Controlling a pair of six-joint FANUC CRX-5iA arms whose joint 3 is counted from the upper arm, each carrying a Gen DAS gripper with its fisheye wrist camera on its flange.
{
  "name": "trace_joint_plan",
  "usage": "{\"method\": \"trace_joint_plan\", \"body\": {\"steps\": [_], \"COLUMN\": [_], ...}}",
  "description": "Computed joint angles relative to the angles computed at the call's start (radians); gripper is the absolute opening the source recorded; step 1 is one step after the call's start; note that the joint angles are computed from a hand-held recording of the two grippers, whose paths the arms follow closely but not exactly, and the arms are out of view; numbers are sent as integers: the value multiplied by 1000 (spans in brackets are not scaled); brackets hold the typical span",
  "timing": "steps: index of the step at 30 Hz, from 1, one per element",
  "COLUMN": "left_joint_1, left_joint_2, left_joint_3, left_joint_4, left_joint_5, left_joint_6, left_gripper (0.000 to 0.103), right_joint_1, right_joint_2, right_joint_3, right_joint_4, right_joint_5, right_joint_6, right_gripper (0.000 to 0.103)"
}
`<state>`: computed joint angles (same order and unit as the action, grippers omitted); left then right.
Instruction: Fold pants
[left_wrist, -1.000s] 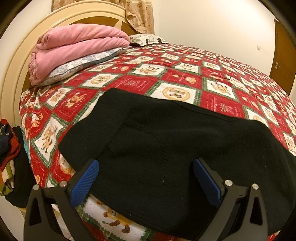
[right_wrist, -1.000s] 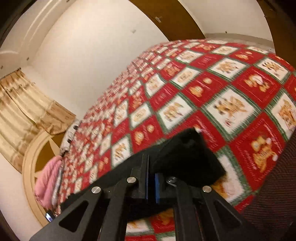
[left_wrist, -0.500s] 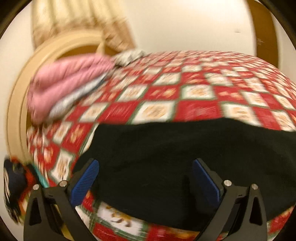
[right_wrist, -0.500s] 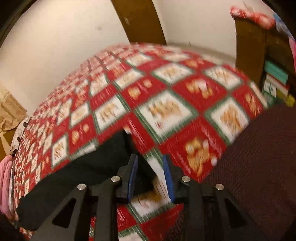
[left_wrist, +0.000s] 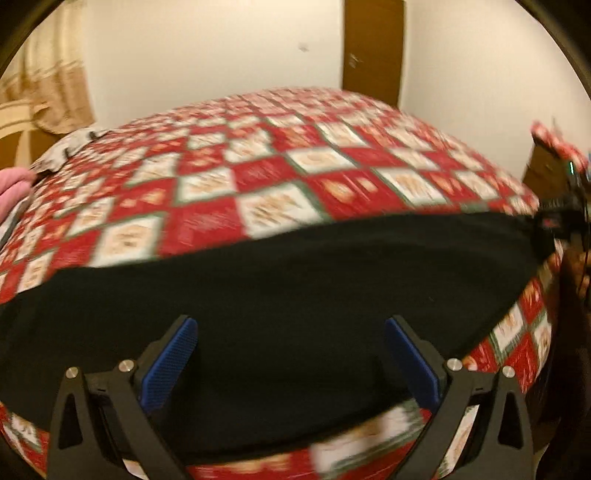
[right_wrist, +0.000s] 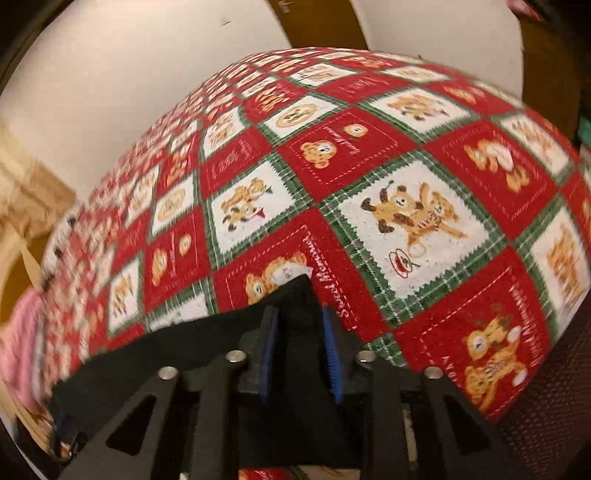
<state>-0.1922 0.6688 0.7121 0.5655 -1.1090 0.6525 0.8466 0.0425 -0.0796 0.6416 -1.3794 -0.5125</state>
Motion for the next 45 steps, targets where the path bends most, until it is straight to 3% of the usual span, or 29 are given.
{"method": "trace_joint_plan", "body": {"steps": [1,2,4,7,11,16,18,21,23,24,30,33,37,41,44,45], "left_joint_1": [-9,-11,-13,-10,-10,-11,-12,-12,-11,-10,-3,3,19,35,45,48], "left_joint_2": [-5,-8,-60,-67,-81,-93,-92,-92,-94,-95,-118,-130,-133,-96,-80,-79], "left_joint_3": [-12,-21,-126,-132,-163,-187,-186,-184,-185,-186,-224,-249,-262,-198,-165,-162], "left_joint_4": [-18,-28,-12,-12,-3,1,1,-2,-6,-6,1,16,59,99,123,129], "left_joint_5": [-16,-21,60,55,83,105,105,103,98,96,98,97,69,-6,-18,-13], "left_joint_6": [-9,-16,-61,-40,-62,-70,-71,-71,-75,-79,-142,-206,-248,-179,-139,-136], "left_gripper": [103,103,103,103,103,103,103,103,103,103,103,103,103,103,103,103], "right_joint_1": [5,13,34,36,15,101,113,82,53,36,6,68,123,135,149,157], "right_joint_2": [9,5,-15,26,-20,-91,-65,-10,48,49,-122,-140,-125,-102,-106,-107], "right_joint_3": [15,9,-29,10,-39,-140,-120,-38,38,32,-219,-240,-181,-140,-158,-166], "right_joint_4": [7,31,122,174,130,237,259,156,48,18,177,247,167,85,106,125], "right_joint_5": [-24,-32,-61,-190,-147,-60,-21,55,-11,-13,213,121,41,7,5,0], "right_joint_6": [22,13,-53,-24,-58,-233,-165,28,100,72,-317,-438,-367,-297,-330,-350], "right_gripper": [11,10,6,1,1,1,1,1,1,1,1,1,2,2,3,8]}}
